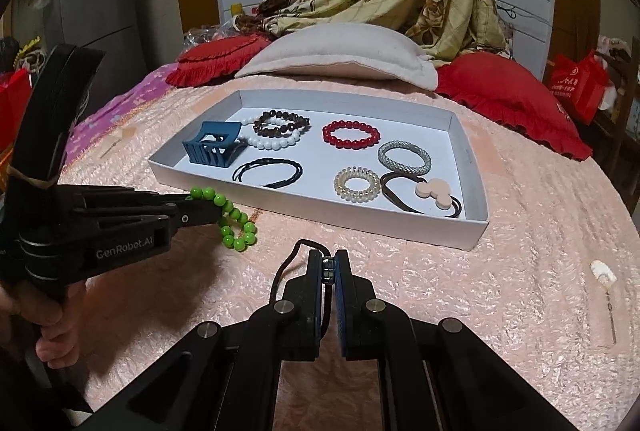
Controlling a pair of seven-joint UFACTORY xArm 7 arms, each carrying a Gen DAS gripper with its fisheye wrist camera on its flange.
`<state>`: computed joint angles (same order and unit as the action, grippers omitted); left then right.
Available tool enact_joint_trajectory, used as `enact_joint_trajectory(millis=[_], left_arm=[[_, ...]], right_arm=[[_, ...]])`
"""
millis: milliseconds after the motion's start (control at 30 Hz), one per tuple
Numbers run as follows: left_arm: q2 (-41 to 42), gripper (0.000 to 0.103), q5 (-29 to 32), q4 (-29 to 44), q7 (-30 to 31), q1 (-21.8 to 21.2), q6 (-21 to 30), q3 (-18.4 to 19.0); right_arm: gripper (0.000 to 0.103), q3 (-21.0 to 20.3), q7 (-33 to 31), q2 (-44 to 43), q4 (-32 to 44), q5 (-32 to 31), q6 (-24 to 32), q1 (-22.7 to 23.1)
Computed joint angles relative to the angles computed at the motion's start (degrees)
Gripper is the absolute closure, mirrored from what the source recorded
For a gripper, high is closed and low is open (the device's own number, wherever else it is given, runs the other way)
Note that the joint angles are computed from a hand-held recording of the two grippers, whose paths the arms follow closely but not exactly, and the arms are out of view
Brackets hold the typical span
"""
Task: Organize jewelry
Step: 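Lift and hold the green bracelet with the left gripper while the right holds the black hair tie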
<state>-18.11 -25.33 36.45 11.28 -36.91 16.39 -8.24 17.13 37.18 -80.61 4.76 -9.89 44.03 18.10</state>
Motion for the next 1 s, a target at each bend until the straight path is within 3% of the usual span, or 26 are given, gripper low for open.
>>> enact_joint_trajectory(millis=[1000], left_arm=[[0.1,0.095,0.7,0.1,-0.8,0.4,0.1,0.0]], right_arm=[[0.098,-0.1,-0.1,-0.9,0.2,-0.1,1.0,-0.5]])
